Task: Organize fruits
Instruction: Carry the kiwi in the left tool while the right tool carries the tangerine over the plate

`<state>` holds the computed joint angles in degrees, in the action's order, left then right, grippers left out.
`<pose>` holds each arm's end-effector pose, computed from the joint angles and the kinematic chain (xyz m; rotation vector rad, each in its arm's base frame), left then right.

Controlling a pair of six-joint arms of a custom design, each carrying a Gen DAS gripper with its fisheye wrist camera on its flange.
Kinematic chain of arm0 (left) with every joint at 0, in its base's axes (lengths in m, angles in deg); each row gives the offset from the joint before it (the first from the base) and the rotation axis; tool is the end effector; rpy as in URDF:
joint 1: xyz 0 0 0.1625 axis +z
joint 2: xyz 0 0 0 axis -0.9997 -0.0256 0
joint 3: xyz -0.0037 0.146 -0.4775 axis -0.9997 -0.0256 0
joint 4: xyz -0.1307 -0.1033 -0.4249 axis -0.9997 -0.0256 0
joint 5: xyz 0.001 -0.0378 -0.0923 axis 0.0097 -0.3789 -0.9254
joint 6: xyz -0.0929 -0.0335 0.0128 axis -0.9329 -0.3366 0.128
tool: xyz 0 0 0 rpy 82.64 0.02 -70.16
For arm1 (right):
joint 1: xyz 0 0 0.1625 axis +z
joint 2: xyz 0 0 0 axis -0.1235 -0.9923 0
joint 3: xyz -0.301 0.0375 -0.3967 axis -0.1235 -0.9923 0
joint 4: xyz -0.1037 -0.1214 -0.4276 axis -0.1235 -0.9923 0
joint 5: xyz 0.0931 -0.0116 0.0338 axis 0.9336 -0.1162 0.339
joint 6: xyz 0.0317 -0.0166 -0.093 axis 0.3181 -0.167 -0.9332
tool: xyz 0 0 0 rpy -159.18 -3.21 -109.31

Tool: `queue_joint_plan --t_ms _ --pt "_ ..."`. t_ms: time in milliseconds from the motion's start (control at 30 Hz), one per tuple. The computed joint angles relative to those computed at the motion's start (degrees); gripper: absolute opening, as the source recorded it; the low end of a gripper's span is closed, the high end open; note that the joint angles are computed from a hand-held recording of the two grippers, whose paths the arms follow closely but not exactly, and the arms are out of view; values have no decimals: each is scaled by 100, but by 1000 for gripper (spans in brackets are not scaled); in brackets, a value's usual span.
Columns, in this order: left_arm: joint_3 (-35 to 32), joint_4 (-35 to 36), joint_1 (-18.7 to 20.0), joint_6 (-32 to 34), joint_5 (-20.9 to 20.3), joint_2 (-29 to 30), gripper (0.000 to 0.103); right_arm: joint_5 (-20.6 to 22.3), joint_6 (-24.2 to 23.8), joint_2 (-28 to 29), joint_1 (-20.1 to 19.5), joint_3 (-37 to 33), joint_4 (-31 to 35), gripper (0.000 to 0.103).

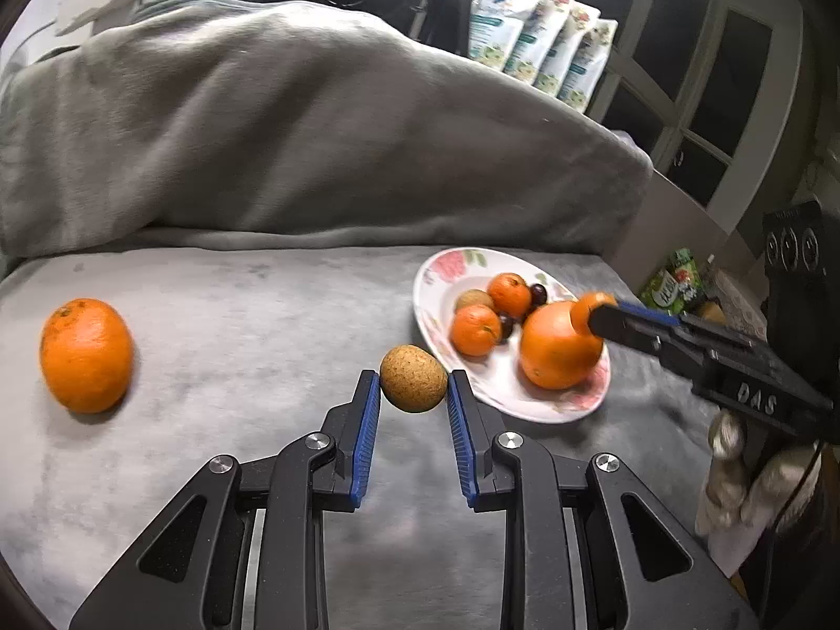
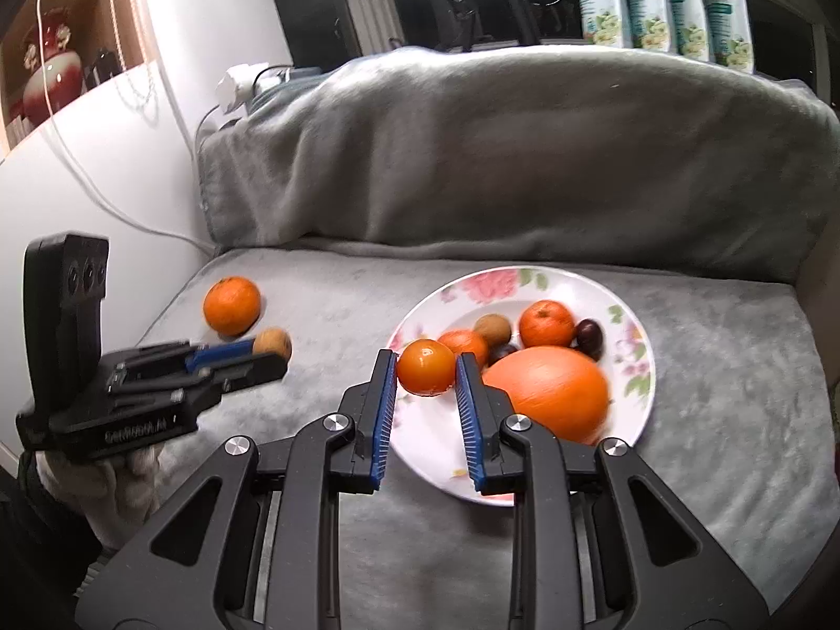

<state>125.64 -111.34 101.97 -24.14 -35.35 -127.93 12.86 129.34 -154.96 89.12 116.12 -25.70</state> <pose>-0.2530 -0.2560 0.0634 0.7357 2.6625 -0.7746 0.0906 -0.2436 0.2317 0.6703 -2.4991 0.9194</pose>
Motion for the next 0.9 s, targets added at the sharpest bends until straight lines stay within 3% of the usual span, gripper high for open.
queue_joint_plan --t_ms 200,900 --pt "-142 -42 -39 144 -188 208 25 -86 -84 -103 -121 -109 86 24" --pt "-562 -99 -77 578 -493 610 25 -167 -133 316 -172 -467 44 24"
